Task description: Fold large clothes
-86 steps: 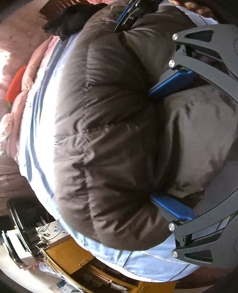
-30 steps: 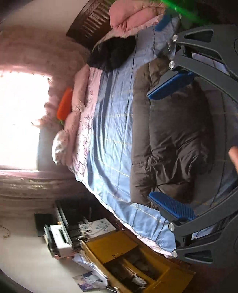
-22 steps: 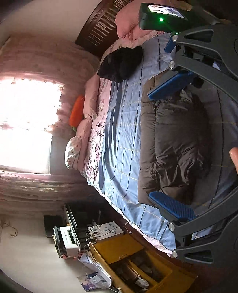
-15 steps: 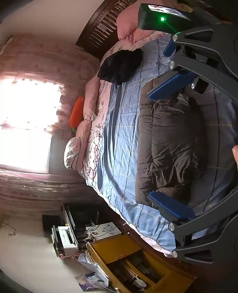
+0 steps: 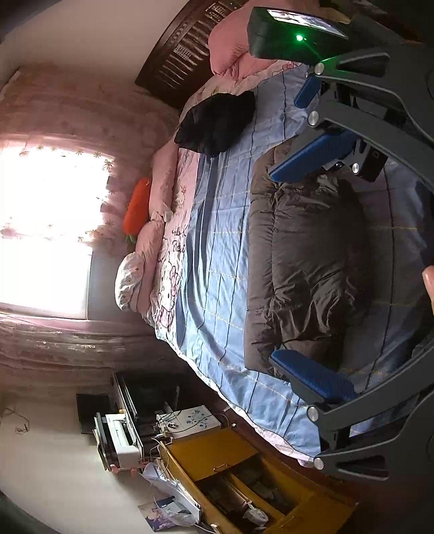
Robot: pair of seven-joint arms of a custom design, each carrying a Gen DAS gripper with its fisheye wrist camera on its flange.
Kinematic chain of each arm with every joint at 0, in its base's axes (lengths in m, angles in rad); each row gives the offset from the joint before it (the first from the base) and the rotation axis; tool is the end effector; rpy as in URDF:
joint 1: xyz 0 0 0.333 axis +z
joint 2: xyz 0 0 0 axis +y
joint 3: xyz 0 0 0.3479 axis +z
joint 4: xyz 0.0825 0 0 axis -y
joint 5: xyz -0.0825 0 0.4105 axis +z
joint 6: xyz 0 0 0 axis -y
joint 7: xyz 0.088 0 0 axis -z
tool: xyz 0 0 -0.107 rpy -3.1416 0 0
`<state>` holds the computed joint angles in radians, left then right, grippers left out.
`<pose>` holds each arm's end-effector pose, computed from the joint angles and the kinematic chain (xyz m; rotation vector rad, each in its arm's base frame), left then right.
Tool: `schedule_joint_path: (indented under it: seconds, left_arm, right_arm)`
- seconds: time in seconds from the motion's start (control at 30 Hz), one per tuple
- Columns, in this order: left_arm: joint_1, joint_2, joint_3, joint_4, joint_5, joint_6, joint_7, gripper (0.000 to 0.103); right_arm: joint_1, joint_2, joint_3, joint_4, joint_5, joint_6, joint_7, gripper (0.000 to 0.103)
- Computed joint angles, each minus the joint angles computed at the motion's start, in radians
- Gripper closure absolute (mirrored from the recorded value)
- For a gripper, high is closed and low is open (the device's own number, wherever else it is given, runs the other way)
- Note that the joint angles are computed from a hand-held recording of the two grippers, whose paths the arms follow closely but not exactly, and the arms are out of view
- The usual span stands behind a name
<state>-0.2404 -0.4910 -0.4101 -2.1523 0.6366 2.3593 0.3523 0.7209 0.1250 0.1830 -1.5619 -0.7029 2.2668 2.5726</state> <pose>0.3562 -0.3182 0.6796 -1.8175 1.4376 -0.8878 0.4371 0.5146 0.6680 -1.8530 1.5270 -0.6761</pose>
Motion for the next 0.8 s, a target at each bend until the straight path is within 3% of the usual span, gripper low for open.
schedule_joint_path:
  seconds: [0.8]
  left_arm:
    - [-0.007, 0.006, 0.0, 0.02, 0.008, -0.025, 0.005, 0.002]
  right_arm:
    - [-0.002, -0.008, 0.003, -0.007, 0.0, 0.01, -0.009, 0.001]
